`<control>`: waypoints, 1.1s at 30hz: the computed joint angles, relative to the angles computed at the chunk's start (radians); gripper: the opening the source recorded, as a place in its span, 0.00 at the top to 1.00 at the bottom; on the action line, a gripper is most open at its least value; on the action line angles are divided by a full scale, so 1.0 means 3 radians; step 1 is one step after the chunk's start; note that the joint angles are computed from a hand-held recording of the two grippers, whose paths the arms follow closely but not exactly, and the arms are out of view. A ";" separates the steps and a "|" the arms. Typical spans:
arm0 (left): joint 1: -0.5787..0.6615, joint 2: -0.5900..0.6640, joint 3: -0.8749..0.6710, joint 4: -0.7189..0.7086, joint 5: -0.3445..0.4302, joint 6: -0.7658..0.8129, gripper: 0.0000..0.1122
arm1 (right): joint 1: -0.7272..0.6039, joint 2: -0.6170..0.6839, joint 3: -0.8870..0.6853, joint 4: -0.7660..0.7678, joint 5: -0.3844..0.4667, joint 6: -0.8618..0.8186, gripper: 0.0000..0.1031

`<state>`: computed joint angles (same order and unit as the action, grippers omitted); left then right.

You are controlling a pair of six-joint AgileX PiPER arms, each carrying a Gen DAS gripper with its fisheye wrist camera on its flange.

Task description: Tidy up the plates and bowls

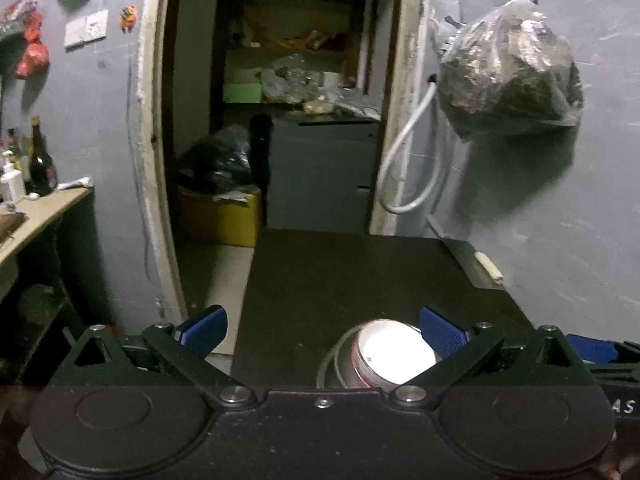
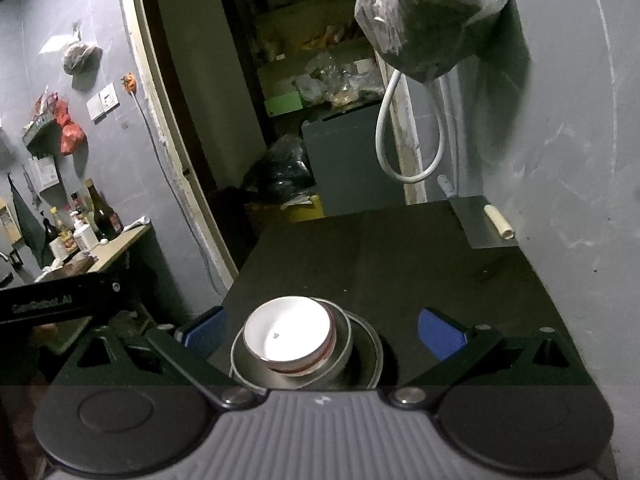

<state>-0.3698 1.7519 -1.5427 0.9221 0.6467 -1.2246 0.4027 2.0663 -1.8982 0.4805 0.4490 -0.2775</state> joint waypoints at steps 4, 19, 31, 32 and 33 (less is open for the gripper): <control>0.0053 -0.0245 0.0393 0.0010 -0.0289 0.0026 0.09 | 0.0120 -0.0226 0.0356 -0.0308 -0.0240 0.0303 0.00; 0.0216 -0.1259 0.1704 0.0342 -0.1033 -0.0198 0.09 | 0.0949 -0.1169 0.1641 -0.4751 -0.0227 0.5014 0.00; 0.0038 -0.2046 0.2543 0.1111 -0.1151 -0.0950 0.09 | 0.1725 -0.1738 0.2373 -0.5828 0.0652 0.6313 0.00; -0.0010 -0.2123 0.2620 0.1157 -0.1109 -0.1033 0.09 | 0.1798 -0.1774 0.2451 -0.5892 0.0714 0.6393 0.00; -0.0049 -0.2181 0.2658 0.1095 -0.1056 -0.1007 0.09 | 0.1852 -0.1811 0.2509 -0.5906 0.0757 0.6429 0.00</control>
